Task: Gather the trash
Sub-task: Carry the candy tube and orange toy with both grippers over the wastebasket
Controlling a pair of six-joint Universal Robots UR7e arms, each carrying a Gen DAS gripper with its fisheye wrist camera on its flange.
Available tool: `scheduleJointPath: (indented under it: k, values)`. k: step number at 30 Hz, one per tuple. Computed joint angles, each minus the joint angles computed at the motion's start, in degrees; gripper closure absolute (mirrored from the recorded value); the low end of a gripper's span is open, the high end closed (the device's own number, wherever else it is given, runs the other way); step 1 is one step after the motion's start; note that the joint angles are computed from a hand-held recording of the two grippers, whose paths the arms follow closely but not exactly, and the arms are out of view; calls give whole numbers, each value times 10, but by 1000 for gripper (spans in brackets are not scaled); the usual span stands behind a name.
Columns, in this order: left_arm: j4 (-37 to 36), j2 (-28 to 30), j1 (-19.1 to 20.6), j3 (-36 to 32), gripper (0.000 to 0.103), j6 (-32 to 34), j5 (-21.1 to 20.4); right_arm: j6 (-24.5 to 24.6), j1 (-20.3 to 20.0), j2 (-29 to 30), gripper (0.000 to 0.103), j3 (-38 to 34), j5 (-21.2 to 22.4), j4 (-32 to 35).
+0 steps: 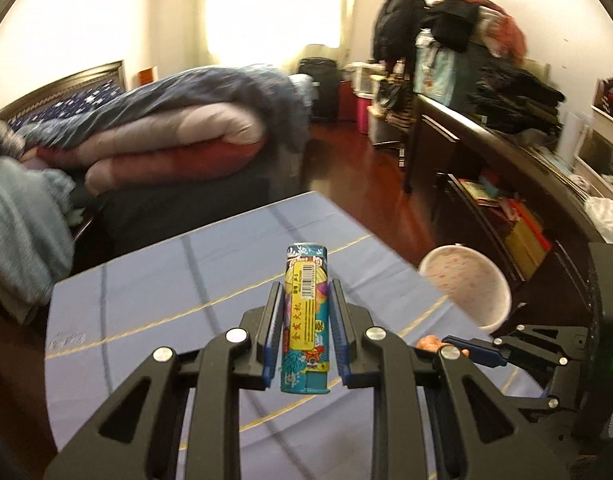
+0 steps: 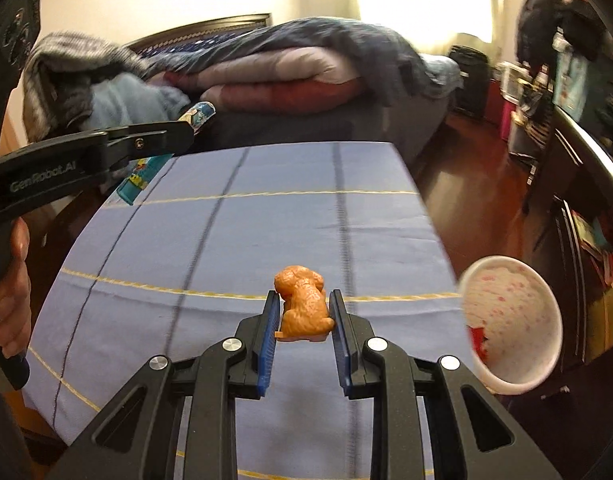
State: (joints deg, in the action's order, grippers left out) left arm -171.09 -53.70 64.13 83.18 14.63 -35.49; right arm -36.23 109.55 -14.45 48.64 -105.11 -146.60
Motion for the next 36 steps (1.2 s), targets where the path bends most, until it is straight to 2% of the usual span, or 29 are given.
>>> scheduleJointPath:
  k: [11, 17, 31, 36]
  values:
    - [65, 116, -12, -135, 79, 26, -55, 36, -44, -24, 77, -15, -9, -26]
    - [125, 187, -6, -232, 79, 30, -89, 60, -68, -14, 77, -58, -28, -25]
    - [300, 360, 17, -504, 79, 23, -146, 101, -113, 67, 77, -241, -73, 43]
    - [370, 429, 24, -622, 79, 15, -153, 109, -121, 131, 77, -364, -85, 106]
